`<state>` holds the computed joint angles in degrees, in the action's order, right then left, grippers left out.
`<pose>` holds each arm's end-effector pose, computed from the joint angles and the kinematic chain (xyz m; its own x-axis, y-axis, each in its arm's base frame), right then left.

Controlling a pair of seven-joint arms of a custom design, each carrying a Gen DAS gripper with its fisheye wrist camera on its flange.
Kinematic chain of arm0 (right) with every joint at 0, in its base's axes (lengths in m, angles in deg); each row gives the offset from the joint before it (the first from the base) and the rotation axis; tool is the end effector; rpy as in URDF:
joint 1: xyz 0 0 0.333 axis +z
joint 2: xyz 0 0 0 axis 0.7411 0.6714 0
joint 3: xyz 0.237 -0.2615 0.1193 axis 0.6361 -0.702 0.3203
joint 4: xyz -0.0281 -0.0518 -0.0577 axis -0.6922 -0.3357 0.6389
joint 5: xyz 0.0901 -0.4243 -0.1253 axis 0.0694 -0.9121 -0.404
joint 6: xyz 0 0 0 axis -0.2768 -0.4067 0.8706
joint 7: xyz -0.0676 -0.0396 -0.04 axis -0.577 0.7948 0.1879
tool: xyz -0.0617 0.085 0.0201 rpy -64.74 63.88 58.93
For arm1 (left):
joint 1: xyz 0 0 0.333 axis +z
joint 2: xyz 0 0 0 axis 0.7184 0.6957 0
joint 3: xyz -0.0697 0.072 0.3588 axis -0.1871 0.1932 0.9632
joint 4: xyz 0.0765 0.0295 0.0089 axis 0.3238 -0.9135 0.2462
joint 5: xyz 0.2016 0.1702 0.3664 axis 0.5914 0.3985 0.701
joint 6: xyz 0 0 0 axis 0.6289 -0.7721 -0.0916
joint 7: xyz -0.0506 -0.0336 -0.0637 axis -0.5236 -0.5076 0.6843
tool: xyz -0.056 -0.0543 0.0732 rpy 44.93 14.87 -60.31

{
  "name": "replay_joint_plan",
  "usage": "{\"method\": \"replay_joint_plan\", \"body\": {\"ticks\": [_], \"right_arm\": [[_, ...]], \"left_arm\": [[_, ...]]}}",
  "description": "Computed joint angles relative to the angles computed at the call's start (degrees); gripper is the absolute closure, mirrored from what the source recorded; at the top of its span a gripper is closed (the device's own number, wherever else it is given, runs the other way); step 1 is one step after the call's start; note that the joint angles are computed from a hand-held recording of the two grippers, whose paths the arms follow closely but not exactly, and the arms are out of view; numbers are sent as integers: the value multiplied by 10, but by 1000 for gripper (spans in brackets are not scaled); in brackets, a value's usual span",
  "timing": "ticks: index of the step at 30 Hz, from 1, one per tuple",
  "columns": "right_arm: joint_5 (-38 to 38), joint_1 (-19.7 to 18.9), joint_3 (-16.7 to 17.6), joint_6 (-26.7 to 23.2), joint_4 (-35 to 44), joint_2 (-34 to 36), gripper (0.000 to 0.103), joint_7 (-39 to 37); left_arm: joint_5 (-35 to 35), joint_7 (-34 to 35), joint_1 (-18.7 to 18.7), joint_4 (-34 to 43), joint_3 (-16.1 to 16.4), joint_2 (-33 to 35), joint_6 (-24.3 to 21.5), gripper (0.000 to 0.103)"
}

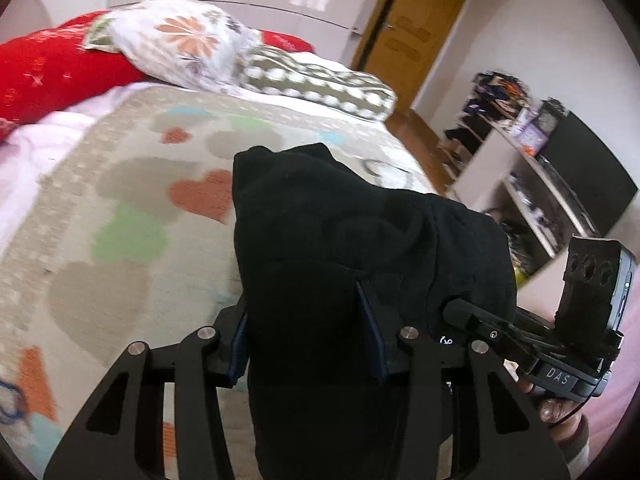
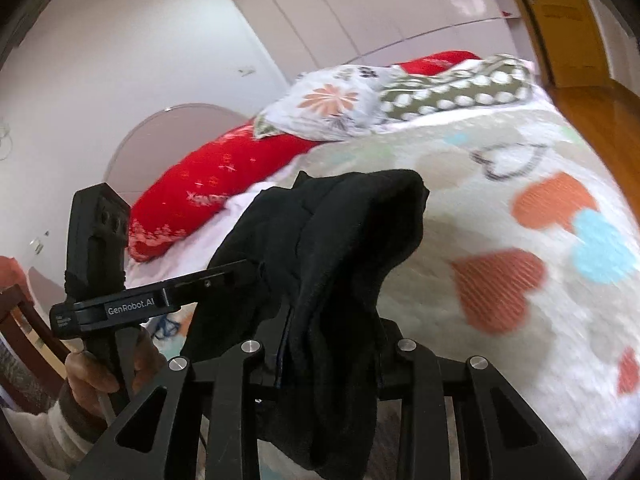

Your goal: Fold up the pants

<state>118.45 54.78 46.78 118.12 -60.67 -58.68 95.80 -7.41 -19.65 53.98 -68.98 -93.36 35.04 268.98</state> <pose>0.6538 0.1038 0.3721 0.4203 -0.7858 -0.4538 -0.7079 0.0288 -0.7057 0.6495 -0.2321 0.3837 -0.1371 -0.9424 0.3051 -0.7641 -0.0954 -0.6380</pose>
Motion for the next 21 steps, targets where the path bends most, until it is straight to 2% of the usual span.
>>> {"method": "replay_joint_plan", "body": {"ticks": [1, 4, 8, 11, 12, 13, 15, 17, 18, 21], "right_arm": [[-6, 3, 2, -1, 14, 11, 73, 7], [-33, 9, 10, -3, 56, 48, 73, 34], [-96, 18, 20, 17, 102, 95, 73, 92], [-162, 24, 22, 44, 123, 126, 73, 158], [-196, 29, 18, 50, 131, 138, 72, 198], [-236, 37, 8, 55, 139, 152, 71, 251], [-254, 27, 9, 54, 144, 163, 63, 297], [-226, -1, 32, 58, 134, 156, 60, 290], [-222, -6, 37, 73, 126, 148, 58, 286], [-196, -12, 57, 137, 104, 119, 57, 233]], "left_arm": [[2, -8, -10, 0, 19, -4, -5, 58], [2, -15, -20, 0, 44, -5, -17, 58], [-21, 2, 3, 21, 30, 29, -40, 58], [-24, -8, -20, 43, 58, 59, -55, 58], [-23, -12, -27, 49, 67, 66, -62, 53], [-31, -7, -17, 57, 58, 79, -67, 37], [-41, -14, -14, 56, 59, 80, -63, 18], [-46, -15, -7, 56, 56, 78, -67, 18], [-45, -22, -13, 55, 65, 73, -73, 18], [-21, -56, -55, 49, 116, 56, -57, 18]]}}
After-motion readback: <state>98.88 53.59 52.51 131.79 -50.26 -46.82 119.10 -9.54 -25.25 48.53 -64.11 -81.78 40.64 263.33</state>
